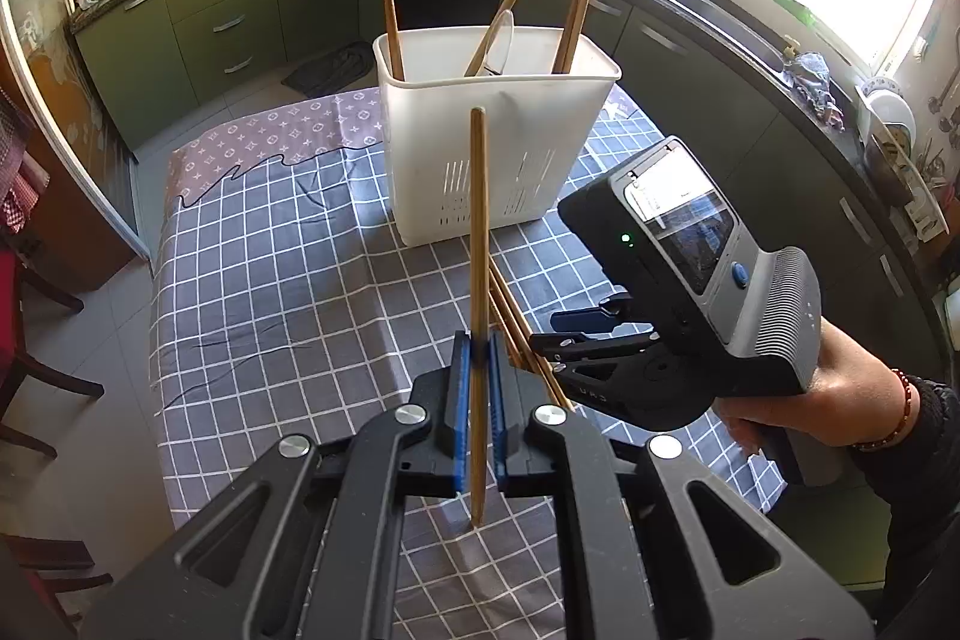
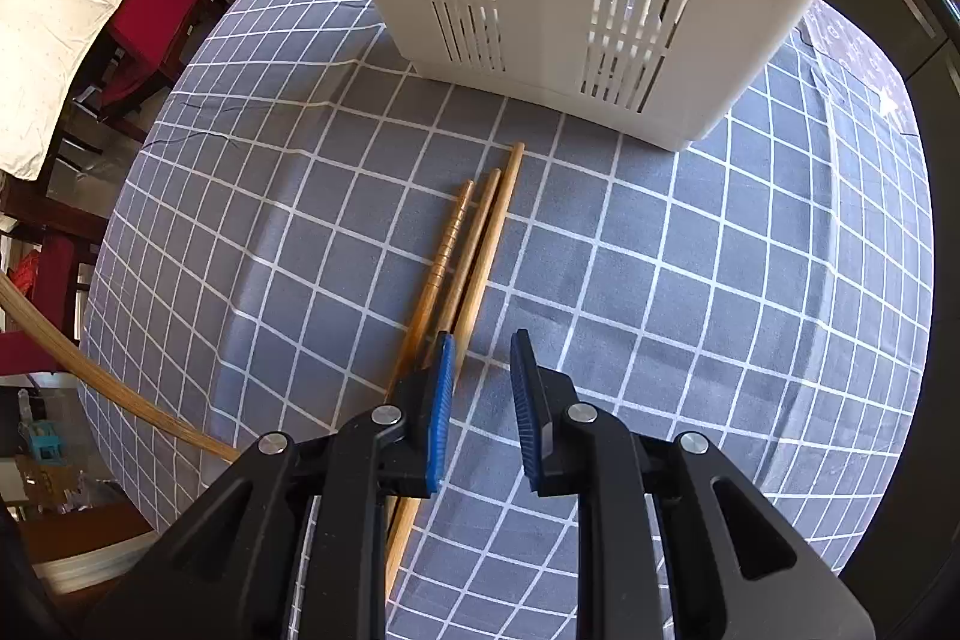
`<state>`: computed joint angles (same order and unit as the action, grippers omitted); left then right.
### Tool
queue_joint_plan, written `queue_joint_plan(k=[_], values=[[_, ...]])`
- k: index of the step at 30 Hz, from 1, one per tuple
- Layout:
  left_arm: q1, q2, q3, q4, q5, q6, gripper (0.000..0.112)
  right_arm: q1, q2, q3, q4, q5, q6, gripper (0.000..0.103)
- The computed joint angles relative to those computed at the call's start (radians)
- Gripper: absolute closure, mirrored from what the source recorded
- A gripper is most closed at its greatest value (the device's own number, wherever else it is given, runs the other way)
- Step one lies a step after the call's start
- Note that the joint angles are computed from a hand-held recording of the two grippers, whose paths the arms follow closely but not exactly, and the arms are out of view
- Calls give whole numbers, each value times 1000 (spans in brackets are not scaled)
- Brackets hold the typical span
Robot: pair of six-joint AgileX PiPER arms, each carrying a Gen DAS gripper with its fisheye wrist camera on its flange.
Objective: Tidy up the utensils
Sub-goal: 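Grasp a wooden chopstick with the right tool while the left tool holds its chopstick upright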
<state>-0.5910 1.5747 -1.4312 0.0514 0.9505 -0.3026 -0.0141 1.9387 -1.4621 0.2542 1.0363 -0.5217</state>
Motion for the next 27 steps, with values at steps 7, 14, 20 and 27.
queue_joint_plan(k=[7,14,20,27], values=[[2,-8,7,-1,0,9,106,43,12,-17,-50,-1,49,86],[4,-11,8,-3,4,15,106,91,-3,22,-110,-63,96,91],[6,-22,17,-4,4,20,106,63,-37,68,-50,-103,40,96],[1,-33,19,-4,8,33,106,-88,-229,162,174,-65,-194,96]])
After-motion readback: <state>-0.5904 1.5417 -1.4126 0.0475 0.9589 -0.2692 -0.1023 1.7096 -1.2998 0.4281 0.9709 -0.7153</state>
